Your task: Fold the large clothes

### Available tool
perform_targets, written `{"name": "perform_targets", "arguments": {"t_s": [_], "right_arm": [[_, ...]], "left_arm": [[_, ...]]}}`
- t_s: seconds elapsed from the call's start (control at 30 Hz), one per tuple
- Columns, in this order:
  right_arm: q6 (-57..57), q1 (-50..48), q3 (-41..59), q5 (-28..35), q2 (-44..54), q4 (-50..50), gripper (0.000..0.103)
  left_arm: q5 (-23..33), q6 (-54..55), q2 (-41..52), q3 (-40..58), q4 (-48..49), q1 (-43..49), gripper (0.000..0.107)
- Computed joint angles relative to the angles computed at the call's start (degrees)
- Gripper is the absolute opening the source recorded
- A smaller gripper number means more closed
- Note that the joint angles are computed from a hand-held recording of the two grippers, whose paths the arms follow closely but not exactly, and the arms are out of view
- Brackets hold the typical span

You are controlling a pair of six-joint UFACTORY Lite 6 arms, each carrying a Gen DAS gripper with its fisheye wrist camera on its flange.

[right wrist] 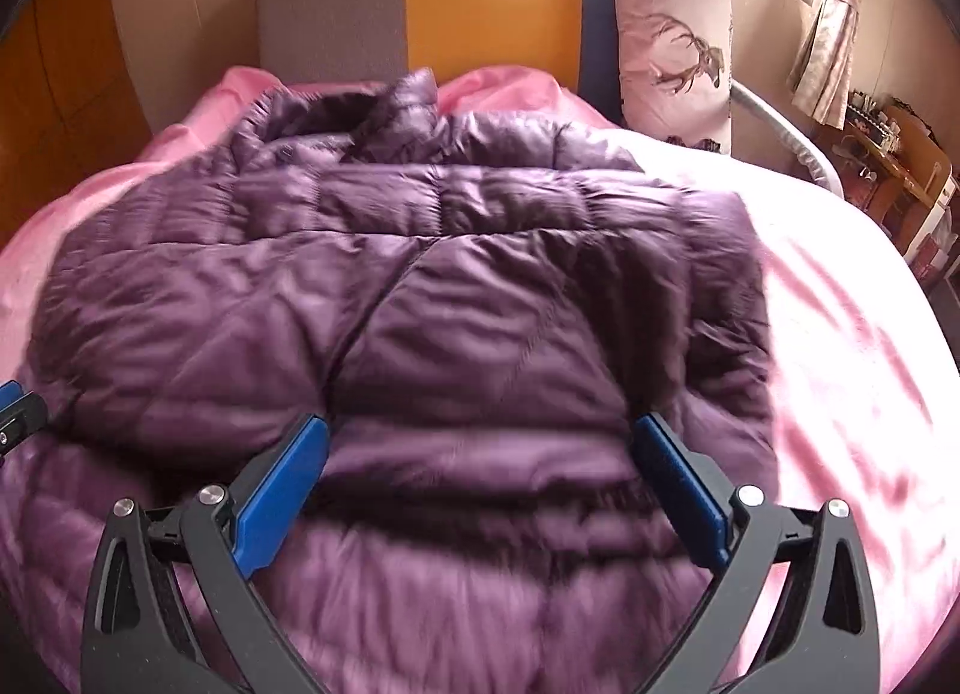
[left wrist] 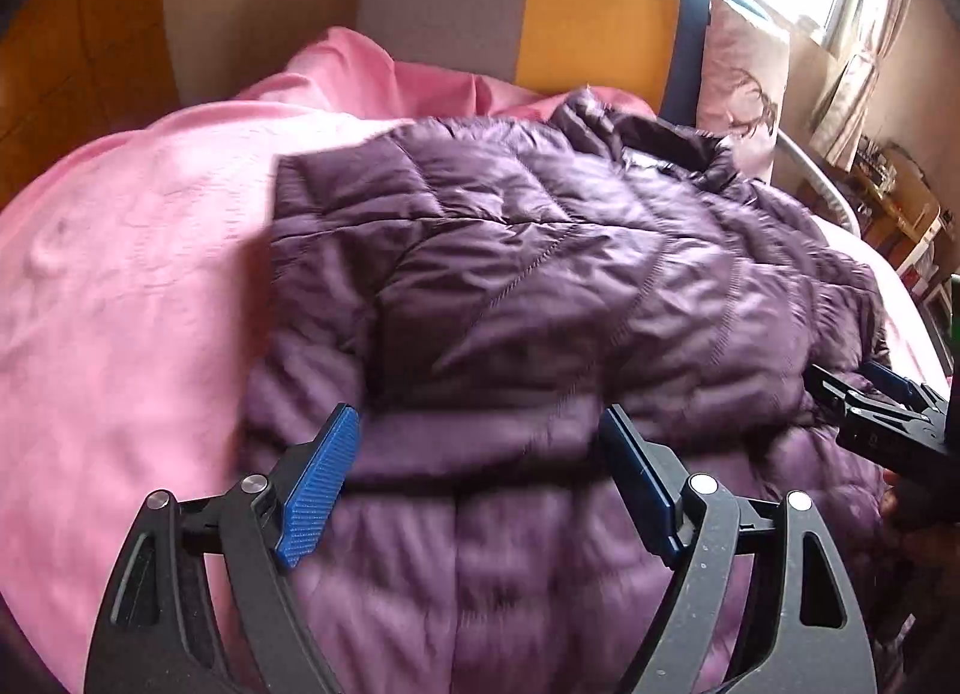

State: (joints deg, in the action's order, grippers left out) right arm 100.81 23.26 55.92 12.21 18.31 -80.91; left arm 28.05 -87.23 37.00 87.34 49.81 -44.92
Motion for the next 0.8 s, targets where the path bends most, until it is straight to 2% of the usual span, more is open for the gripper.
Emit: {"name": "perform_targets", "arguments": {"t_s": [0.13, 0.27, 0.43, 0.8], "right_arm": [[7.1, 0.3, -12.2, -2.9, -11.7, -4.8, 0.101], [-1.8, 2.4, -22.0, -3.5, -20.2, 7.1, 0.101], [1.6, 8.4, -31.6, -0.2, -29.5, 7.4, 0.101], [0.0, 21.0, -42.9, 7.9, -45.9, 20.8, 0.101]], "left_arm": [[2.3, -14.5, -11.7, -12.7, 10.8, -4.2, 0.088], [6.2, -22.7, -20.0, -21.6, 15.6, -9.9, 0.088], [11.7, -27.9, -25.5, -27.7, 16.3, -17.1, 0.091], [15.4, -36.1, -31.6, -38.6, 14.3, -25.8, 0.094]]}}
